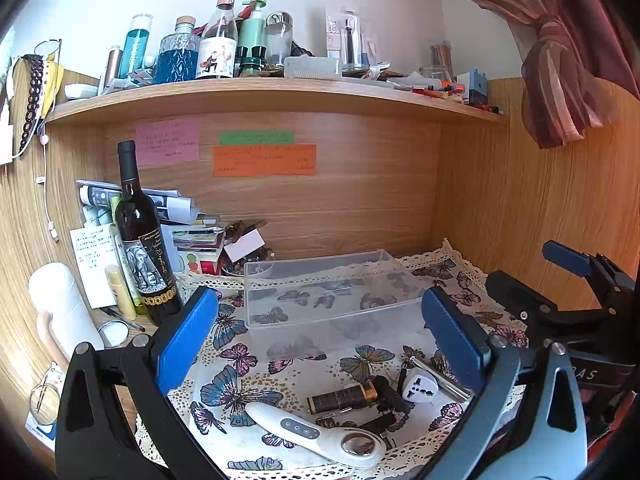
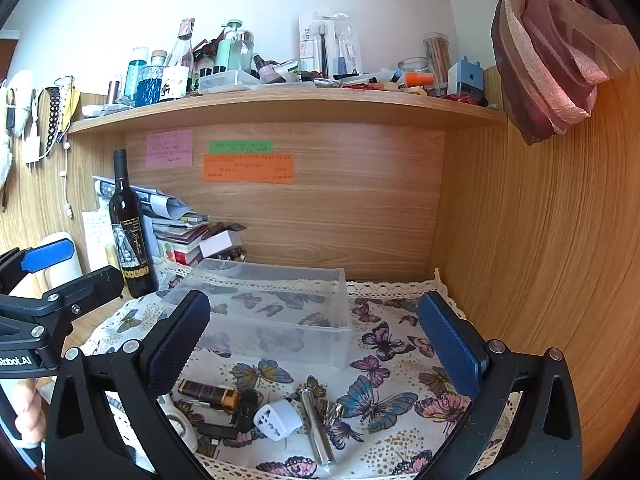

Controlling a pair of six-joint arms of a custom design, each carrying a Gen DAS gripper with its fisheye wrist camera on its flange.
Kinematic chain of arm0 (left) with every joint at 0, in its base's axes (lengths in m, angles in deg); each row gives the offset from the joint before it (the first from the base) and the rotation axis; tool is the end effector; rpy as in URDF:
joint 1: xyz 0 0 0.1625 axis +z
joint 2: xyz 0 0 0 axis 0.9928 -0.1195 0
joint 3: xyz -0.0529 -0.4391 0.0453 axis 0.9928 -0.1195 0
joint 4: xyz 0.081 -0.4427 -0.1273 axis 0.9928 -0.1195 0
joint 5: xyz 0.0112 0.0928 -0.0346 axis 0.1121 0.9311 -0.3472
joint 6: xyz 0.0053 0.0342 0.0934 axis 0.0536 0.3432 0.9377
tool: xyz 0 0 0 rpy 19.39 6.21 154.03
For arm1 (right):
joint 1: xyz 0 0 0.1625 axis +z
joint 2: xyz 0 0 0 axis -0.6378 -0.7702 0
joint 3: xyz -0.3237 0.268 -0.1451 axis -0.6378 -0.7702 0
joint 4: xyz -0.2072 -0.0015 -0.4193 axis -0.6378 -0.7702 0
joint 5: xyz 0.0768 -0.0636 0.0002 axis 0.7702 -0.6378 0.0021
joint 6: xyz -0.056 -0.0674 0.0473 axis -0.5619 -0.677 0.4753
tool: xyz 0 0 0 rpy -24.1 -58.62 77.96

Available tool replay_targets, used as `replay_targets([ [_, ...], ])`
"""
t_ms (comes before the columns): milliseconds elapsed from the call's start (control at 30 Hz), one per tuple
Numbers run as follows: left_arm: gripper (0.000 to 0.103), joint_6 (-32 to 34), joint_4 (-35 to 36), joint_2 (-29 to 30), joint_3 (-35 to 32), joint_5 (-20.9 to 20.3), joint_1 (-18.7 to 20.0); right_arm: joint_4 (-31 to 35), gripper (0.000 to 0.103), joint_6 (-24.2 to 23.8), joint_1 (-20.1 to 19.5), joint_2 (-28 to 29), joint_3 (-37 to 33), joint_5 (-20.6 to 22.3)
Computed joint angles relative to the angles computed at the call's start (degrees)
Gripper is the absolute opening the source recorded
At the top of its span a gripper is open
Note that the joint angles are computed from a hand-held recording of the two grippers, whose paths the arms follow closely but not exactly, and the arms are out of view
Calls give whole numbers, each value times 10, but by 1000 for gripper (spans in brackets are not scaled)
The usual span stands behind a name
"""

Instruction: Organize rigid objects

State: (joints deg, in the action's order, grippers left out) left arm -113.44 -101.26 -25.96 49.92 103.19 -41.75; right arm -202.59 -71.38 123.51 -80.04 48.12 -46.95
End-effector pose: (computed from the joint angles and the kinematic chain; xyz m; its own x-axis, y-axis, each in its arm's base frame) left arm -0.4150 -0.6723 0.0103 -0.6781 -0.3775 -0.6307 0.5706 0.2706 -0.7754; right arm 0.0822 -0.7211 0.3042 -0.5805 -0.5430 0.6068 -0.7967 0.2251 -0.5609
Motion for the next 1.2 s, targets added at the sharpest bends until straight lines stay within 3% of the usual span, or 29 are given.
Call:
replay_targets([
  [1200, 103, -4, 6, 3, -8, 2, 0, 7, 103, 4, 0, -5, 4, 9],
])
